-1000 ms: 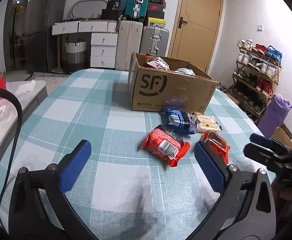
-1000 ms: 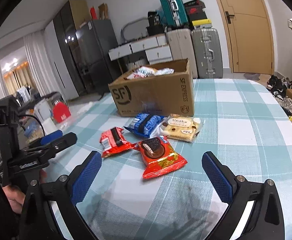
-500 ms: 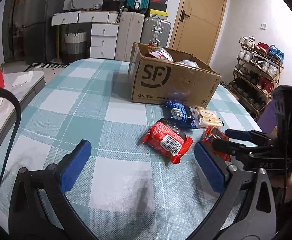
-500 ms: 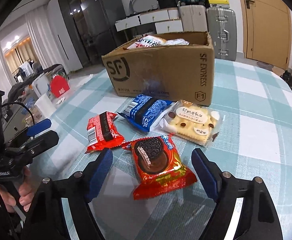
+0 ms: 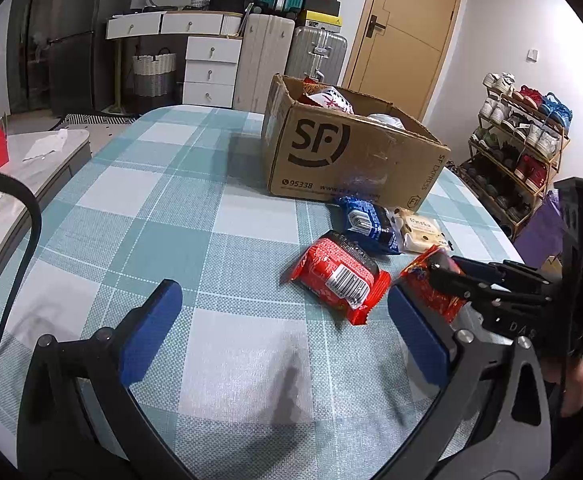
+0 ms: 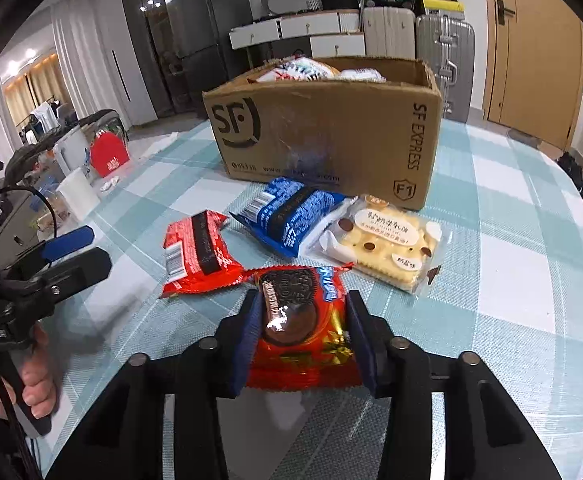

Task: Organize snacks
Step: 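Grasp the red chocolate cookie pack with the right gripper while the left gripper grasps the red wafer pack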

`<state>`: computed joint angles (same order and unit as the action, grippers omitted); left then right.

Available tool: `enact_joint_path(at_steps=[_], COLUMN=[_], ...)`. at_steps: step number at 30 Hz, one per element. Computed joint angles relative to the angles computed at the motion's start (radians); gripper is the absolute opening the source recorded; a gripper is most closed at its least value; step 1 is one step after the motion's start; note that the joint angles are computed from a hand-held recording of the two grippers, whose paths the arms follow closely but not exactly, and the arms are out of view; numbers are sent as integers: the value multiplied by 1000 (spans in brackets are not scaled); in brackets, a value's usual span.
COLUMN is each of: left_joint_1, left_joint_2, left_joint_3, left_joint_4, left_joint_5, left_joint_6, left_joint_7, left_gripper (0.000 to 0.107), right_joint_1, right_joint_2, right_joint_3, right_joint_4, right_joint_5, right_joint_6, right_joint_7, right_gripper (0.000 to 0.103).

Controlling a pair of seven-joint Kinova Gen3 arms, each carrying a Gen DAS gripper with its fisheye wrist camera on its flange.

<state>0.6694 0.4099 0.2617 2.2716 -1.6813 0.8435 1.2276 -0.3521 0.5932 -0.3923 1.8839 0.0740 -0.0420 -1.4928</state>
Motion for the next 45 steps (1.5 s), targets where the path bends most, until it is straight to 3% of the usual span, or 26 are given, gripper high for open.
enact_joint_path(at_steps=[9,17,23,32,36,41,45], left_joint_1=[24,31,35,10,-4,4,-19], left_joint_2=[3,0,1,-1,0,6,0], left_joint_3=[-8,-15,-17,-22,-30,-38,-49], left_joint_4=[-12,-14,-14,-22,-32,-49,-57], left_joint_5=[38,52,52,66,68,82,82], left_joint_6=[21,19,21,-21,-58,-67,-123], left_joint_7=[-25,-30,-26,-50,-81,-129,-161], left_gripper=[103,103,103,103,103,103,103], right_joint_1=[32,57,59,42,19,73,114], right_joint_2=[-6,12,29,28,16,12,15], right_joint_3=[-25,-58,-71,-56,-31,-86,-127], right_joint_4=[23,-2,-34,-35,-21,14,26], right_joint_5=[22,27,14,-28,-35,-14,16], right_joint_6=[-34,12,65,68,46,-7,-24], right_joint_7=[-28,-15,13,56,60,55,42], right_gripper=[35,35,44,45,40,32,28])
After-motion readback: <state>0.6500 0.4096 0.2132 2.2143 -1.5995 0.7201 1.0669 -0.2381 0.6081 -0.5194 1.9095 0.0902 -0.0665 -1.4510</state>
